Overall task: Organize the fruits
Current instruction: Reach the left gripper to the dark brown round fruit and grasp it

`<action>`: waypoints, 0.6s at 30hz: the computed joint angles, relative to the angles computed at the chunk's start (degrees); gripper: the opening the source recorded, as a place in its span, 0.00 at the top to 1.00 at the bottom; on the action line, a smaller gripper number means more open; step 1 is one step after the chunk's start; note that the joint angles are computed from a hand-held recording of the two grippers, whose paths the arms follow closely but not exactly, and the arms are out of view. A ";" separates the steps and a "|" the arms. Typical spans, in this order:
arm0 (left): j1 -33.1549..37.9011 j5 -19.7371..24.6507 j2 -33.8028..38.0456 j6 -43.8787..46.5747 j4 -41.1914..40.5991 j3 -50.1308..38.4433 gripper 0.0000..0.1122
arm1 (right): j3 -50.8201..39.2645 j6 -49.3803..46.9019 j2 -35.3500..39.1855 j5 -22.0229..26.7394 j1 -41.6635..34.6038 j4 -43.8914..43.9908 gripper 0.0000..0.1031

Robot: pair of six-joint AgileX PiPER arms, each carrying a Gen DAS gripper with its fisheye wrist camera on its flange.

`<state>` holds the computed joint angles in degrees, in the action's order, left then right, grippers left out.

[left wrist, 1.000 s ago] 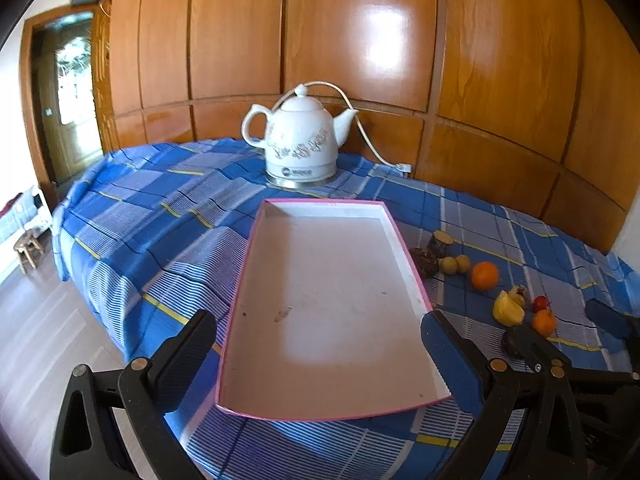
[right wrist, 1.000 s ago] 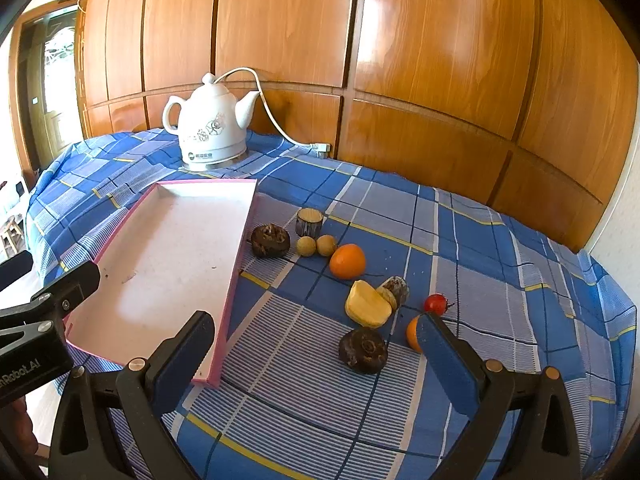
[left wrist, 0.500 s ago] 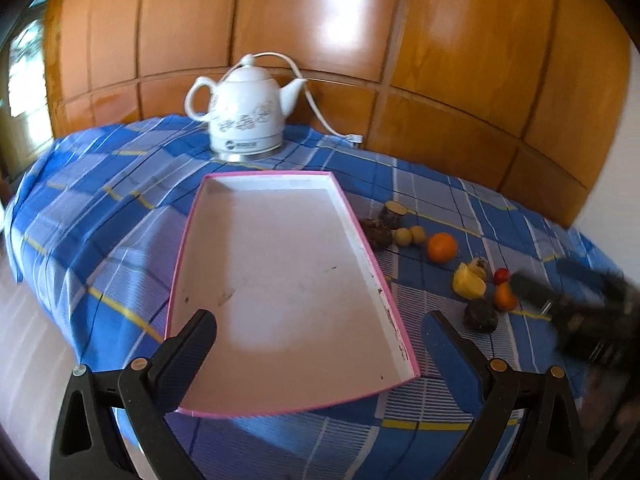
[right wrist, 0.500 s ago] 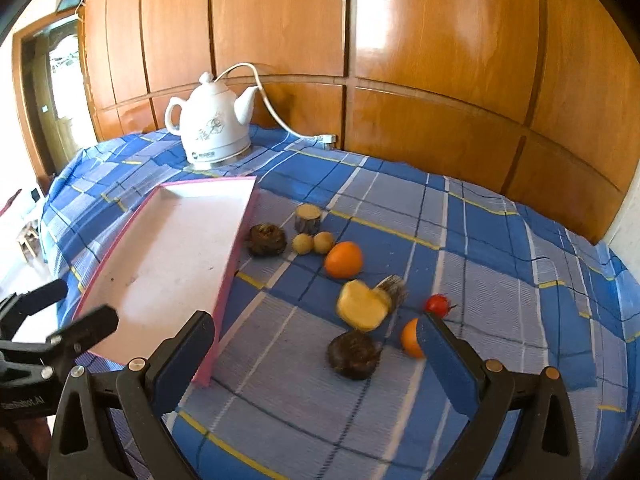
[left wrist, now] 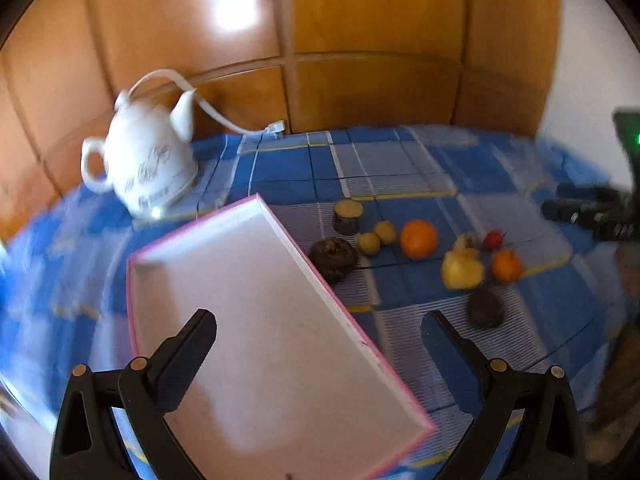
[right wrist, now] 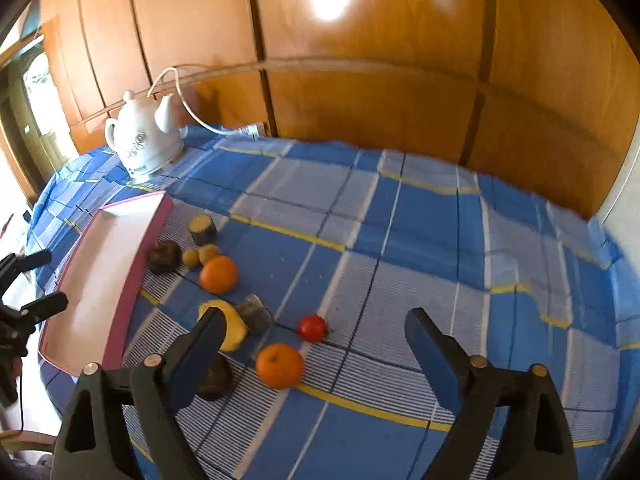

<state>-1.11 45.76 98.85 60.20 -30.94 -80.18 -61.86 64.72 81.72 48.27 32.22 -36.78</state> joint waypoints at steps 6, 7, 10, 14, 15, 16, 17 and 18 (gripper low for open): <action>-6.52 2.74 7.32 2.22 9.06 -10.02 0.22 | 2.25 -5.26 -0.45 -5.59 -5.56 7.10 0.16; -7.78 4.11 9.36 1.65 11.46 -12.55 0.26 | 2.25 -6.18 -0.43 -6.16 -6.01 8.07 0.16; -10.69 7.36 14.33 1.10 16.76 -18.48 0.29 | 2.12 -6.66 -0.55 -6.58 -5.82 8.49 0.16; -13.27 9.02 18.45 0.55 21.06 -23.00 0.30 | 2.20 -7.69 -0.66 -7.26 -6.28 9.92 0.16; -13.99 9.16 19.40 0.13 22.54 -24.06 0.30 | 2.25 -7.78 -0.72 -7.34 -6.42 10.15 0.16; -14.57 9.84 20.67 -0.20 23.82 -25.56 0.30 | 2.30 -8.06 -0.78 -7.52 -6.68 10.68 0.16; -15.08 10.24 21.82 -0.57 25.15 -26.80 0.30 | 2.21 -8.33 -0.76 -7.57 -6.89 11.10 0.16; -15.52 10.51 23.33 -1.10 26.43 -28.60 0.31 | 2.20 -8.55 -0.75 -7.63 -7.07 11.45 0.16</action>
<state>-16.63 56.27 122.17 59.09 -4.51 -108.78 -59.67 56.18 80.97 40.65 25.14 -25.33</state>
